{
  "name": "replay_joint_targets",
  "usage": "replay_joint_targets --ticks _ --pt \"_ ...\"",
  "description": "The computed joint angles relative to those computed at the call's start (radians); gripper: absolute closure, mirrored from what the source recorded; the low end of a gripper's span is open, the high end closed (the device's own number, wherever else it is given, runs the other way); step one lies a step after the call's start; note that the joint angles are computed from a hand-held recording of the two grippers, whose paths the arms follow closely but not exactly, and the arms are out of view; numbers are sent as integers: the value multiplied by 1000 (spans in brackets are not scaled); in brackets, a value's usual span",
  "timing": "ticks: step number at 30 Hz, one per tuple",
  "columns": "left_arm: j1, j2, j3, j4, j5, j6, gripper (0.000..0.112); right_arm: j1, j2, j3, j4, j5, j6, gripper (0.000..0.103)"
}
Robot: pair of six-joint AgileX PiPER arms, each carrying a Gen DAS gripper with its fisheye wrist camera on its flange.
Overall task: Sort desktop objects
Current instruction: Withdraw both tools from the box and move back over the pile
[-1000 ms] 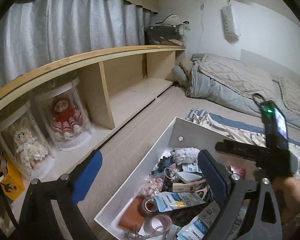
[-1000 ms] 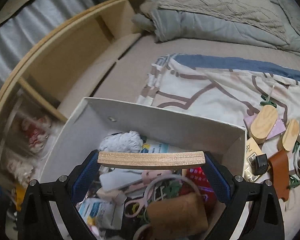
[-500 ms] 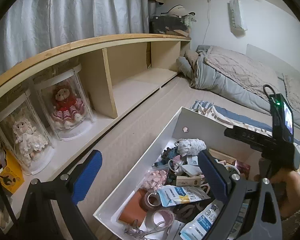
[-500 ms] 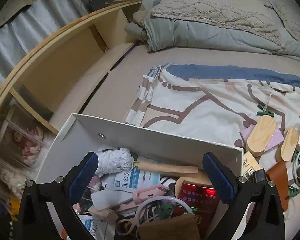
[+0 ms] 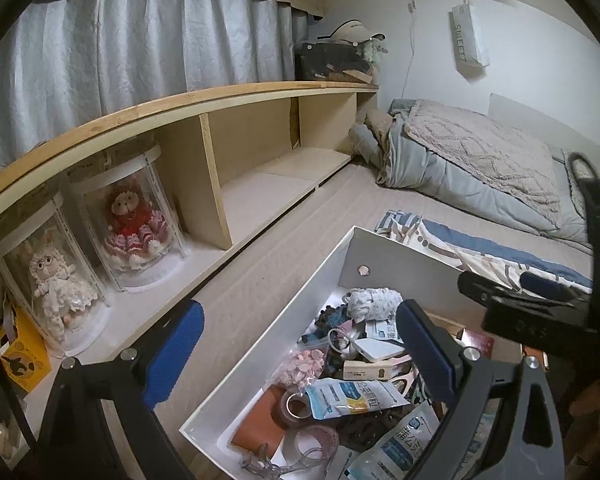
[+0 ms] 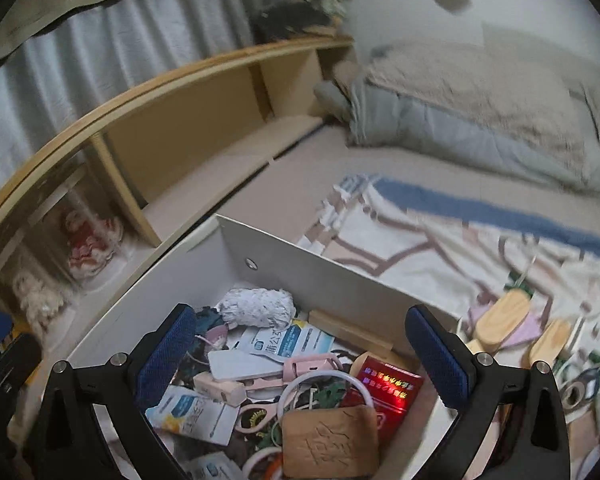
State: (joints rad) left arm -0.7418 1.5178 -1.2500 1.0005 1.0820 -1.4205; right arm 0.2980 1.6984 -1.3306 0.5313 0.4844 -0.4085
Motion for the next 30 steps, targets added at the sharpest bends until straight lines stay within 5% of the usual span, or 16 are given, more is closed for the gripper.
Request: replay_joint_targets --ticks 17,30 --pt "-11 -18 -4 -22 13 -47 15 -66 -240 207 207 -54 -331 0" --pt "-88 19 -62 -20 64 -48 10 -216 -345 283 359 10 -500 0"
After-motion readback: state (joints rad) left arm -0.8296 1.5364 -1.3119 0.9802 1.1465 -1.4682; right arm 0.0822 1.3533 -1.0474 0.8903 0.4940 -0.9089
